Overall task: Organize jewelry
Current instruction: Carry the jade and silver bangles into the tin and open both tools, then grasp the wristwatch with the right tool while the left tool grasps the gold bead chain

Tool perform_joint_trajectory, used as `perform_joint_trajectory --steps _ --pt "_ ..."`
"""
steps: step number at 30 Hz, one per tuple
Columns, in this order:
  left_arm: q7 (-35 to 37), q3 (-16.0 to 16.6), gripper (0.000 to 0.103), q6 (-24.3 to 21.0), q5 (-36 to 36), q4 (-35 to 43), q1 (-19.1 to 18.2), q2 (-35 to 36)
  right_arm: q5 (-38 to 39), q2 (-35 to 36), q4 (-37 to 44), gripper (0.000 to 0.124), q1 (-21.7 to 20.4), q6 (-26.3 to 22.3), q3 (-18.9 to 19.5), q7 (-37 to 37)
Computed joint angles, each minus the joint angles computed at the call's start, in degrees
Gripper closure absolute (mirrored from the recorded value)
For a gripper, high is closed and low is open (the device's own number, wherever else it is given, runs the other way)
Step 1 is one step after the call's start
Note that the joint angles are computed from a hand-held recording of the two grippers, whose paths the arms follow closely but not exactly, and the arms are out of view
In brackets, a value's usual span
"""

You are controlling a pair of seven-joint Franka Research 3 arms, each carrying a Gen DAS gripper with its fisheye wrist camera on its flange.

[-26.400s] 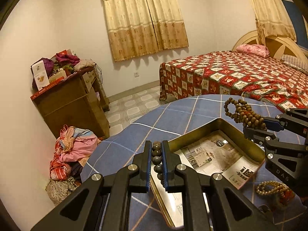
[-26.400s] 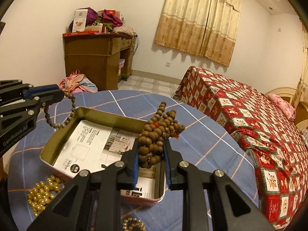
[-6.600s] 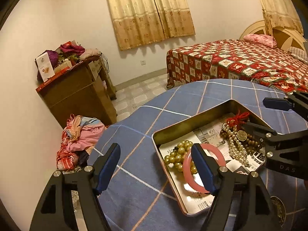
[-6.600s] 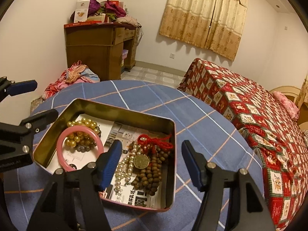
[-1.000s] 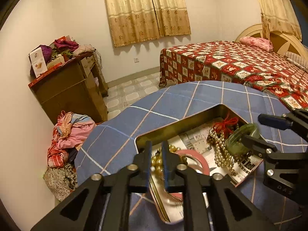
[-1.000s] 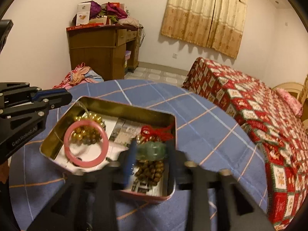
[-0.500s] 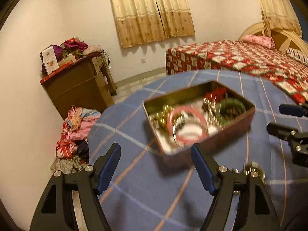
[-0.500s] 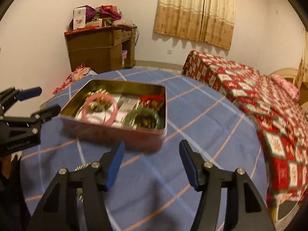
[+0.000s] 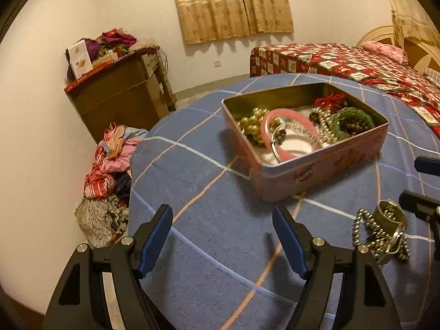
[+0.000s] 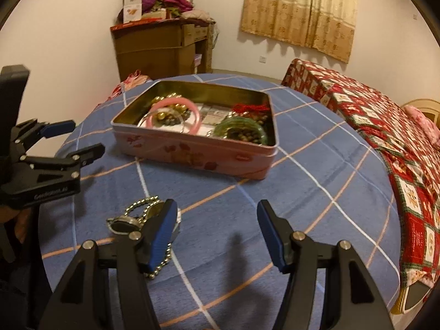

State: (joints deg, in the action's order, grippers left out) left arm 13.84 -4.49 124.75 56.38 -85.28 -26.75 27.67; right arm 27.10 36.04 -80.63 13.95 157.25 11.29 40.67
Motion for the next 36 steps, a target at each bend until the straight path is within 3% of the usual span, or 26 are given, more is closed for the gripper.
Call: perform_joint_trajectory --steps 5,11,14,17,21,24,27,28,30,34,36 --pt "0.17 -0.04 0.028 0.45 -0.54 -0.06 0.26 0.1 -2.29 0.33 0.29 0.06 0.9 -2.41 -1.48 0.71" --pt "1.29 -0.02 0.028 0.68 -0.7 0.75 0.03 0.66 -8.23 0.24 -0.51 0.06 3.69 0.22 -5.85 5.79" --pt "1.61 0.04 0.028 0.73 -0.9 0.99 -0.07 0.77 -13.46 0.5 -0.95 0.06 6.49 2.58 -10.14 11.06" --pt "2.35 0.01 0.028 0.83 -1.09 1.82 -0.21 1.3 -12.76 1.7 1.43 0.06 4.18 -0.02 -8.7 14.55" --pt "4.25 0.03 0.028 1.75 -1.5 4.02 -0.65 2.67 -15.82 1.98 1.12 0.06 4.97 1.93 -10.58 18.99" --pt "5.53 0.29 0.028 1.98 -1.95 5.68 -1.14 3.76 -13.58 1.82 1.27 0.089 1.7 0.87 -6.69 16.95" --pt "7.19 0.54 0.028 2.05 -2.63 7.63 -1.65 5.03 -13.86 1.81 0.89 0.103 2.01 1.52 -7.08 16.92" --pt "7.76 0.69 0.028 2.0 -2.71 8.12 -1.91 5.36 -14.01 1.94 0.91 0.112 2.16 1.61 -7.4 17.3" --pt "8.89 1.01 0.028 1.46 -2.9 9.56 -2.5 6.34 -15.82 2.66 1.9 0.113 3.77 2.16 -10.14 20.72" --pt "9.43 1.36 0.028 2.58 -3.93 11.12 -2.82 7.27 -15.89 3.53 3.71 0.113 2.66 0.39 -9.81 22.28" --pt "10.48 1.69 0.028 2.24 -4.03 12.94 -3.38 8.38 -15.42 3.65 3.86 0.106 1.93 0.63 -9.17 22.68"
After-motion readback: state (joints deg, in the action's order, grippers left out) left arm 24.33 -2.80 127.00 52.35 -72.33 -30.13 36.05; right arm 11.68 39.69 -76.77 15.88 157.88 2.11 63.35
